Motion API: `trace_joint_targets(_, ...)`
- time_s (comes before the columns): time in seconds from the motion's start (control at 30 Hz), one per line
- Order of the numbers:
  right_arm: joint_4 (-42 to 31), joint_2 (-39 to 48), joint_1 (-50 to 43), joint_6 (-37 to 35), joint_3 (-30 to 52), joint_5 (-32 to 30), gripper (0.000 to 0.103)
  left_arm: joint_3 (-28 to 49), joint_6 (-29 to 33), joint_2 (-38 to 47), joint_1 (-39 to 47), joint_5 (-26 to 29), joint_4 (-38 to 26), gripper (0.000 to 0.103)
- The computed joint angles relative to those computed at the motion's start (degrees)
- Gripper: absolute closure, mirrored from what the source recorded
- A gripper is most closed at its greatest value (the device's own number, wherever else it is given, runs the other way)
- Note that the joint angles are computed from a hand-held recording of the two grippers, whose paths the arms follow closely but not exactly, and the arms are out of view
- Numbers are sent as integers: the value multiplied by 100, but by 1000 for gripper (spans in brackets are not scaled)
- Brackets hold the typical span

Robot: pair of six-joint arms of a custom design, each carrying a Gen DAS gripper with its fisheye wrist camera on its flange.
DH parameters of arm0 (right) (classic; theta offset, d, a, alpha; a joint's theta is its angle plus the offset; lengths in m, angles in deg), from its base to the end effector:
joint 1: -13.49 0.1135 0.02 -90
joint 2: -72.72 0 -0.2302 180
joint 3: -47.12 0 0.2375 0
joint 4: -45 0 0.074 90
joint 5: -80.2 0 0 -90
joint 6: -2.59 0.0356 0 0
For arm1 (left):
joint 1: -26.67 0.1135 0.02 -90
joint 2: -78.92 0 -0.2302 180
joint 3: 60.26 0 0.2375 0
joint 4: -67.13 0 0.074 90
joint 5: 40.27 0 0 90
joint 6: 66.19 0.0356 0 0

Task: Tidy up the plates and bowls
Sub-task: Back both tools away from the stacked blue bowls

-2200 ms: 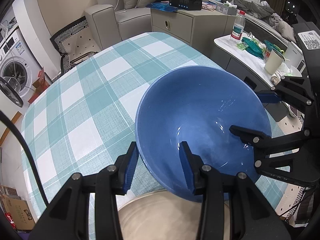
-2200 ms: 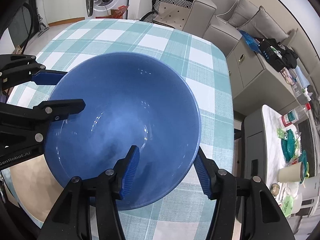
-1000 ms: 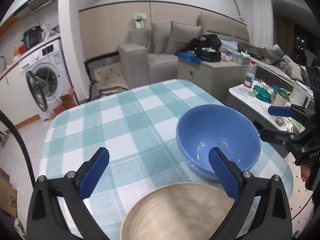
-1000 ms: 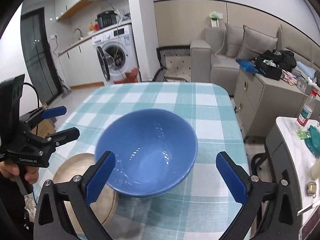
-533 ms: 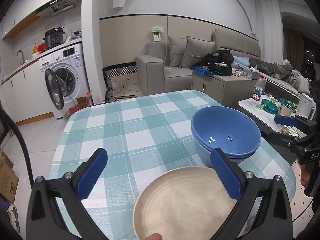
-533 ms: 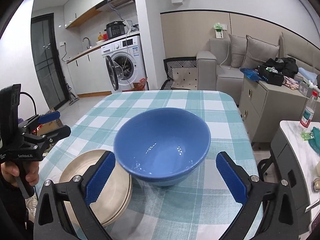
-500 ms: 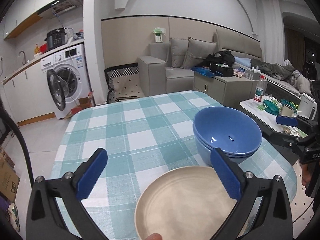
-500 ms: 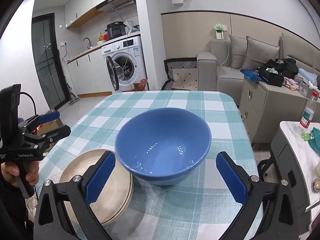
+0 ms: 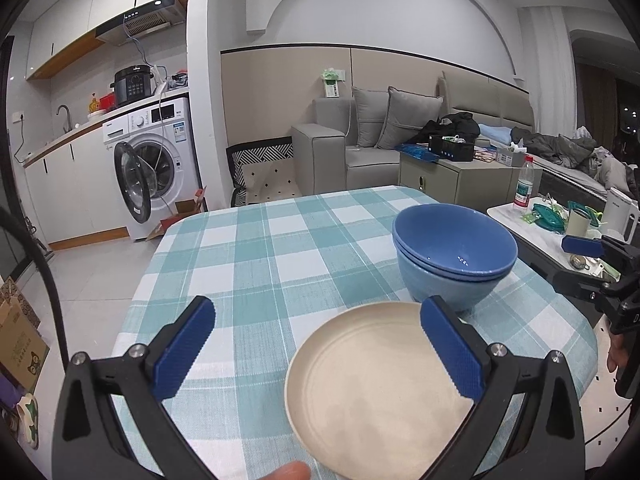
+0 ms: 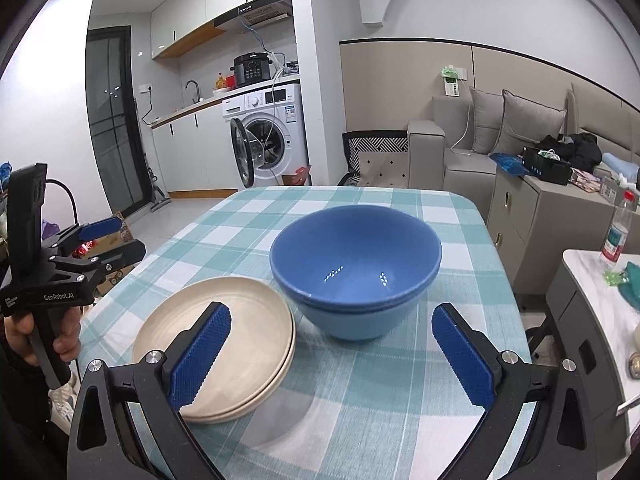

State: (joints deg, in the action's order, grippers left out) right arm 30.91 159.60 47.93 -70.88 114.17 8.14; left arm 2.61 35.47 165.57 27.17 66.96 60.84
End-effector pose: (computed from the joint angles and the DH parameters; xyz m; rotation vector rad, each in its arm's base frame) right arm 0.2704 0.1722 0.2026 -0.1546 2.1304 0.1845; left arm 0.3174 -0.0078 0.1934 0.3807 2.0398 -0.1852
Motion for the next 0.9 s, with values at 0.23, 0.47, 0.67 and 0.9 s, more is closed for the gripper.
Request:
trace_joint_targets(0.23,172,-349,233,189,-487,256,1,-508,-109,-322,131,205,195,0)
trace_joint_targets(0.47,265,-506,522,281,-773,534,1,-993,-126,-661,320,366,351,0)
trace_joint_targets(0.67,406,-546,794,388,-977,720,1,-1433,46,-905,444,436,533,0)
trace_joint_targets(0.9,558,-565,1004,449,-1144,896,1,-1814,77,-1111,508,515,724,0)
